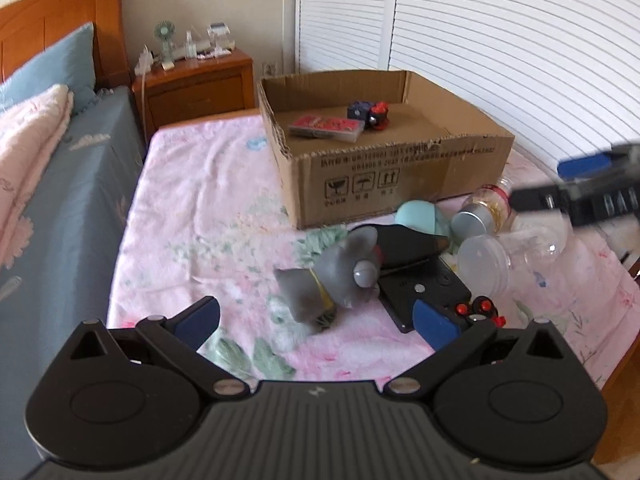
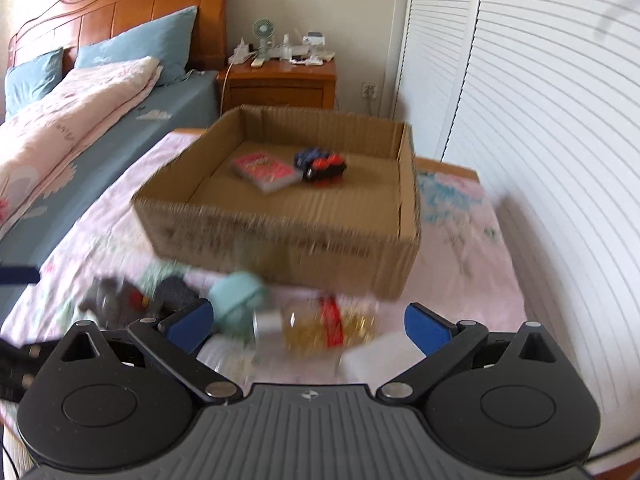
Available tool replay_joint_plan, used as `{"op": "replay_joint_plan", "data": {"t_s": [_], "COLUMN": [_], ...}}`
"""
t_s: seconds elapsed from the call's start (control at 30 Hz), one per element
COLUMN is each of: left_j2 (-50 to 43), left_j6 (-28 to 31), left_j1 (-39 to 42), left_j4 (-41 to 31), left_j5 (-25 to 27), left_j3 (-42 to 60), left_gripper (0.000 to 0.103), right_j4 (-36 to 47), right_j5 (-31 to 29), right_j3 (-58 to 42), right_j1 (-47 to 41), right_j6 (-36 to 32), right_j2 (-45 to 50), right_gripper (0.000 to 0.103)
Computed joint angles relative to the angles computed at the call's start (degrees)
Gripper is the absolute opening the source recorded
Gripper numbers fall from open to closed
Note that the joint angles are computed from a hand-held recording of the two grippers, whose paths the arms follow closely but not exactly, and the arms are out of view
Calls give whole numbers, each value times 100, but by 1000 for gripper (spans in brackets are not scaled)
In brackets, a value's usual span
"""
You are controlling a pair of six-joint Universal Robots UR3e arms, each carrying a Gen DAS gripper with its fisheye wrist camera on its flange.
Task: Organize rigid objects
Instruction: 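Return both tools to the remaining toys beside the box, then grasp the grey cat figurine with the left tool while the right tool grasps the red S.L robot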
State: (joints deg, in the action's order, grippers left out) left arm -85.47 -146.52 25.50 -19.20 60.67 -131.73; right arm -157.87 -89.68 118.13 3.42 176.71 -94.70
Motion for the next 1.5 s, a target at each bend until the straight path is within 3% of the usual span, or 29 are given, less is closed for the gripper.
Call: {"op": "replay_joint_plan", "data": {"t_s": [0.27,0.63,0.77,1.17,1.5], "left_j2": [-919,-2115,-2062,-1862,-1843], "left_j6": [-431,-1043,-925,-409,-234], "left_j1": [-528,-1038,-714,-233,-203], "left_j4": [612,720,408,136,333], "left_j5": [307,883,542,334,290], "left_j3": [645,1640,1496,1200,1049], "left_gripper": [102,102,102,102,102], "right_j4": [-319,164,184,311,281], "right_j5": [642,1201,1220,1269,1302], "right_j3": [1080,1120,1097,776,116], "right_j1": [122,349,397,536,968], "right_j6": [-804,-1155,-1157,-1136,-1145], "right_j2": [-663,-353,-240,134,823], "right_gripper": [103,103,103,103,103]}}
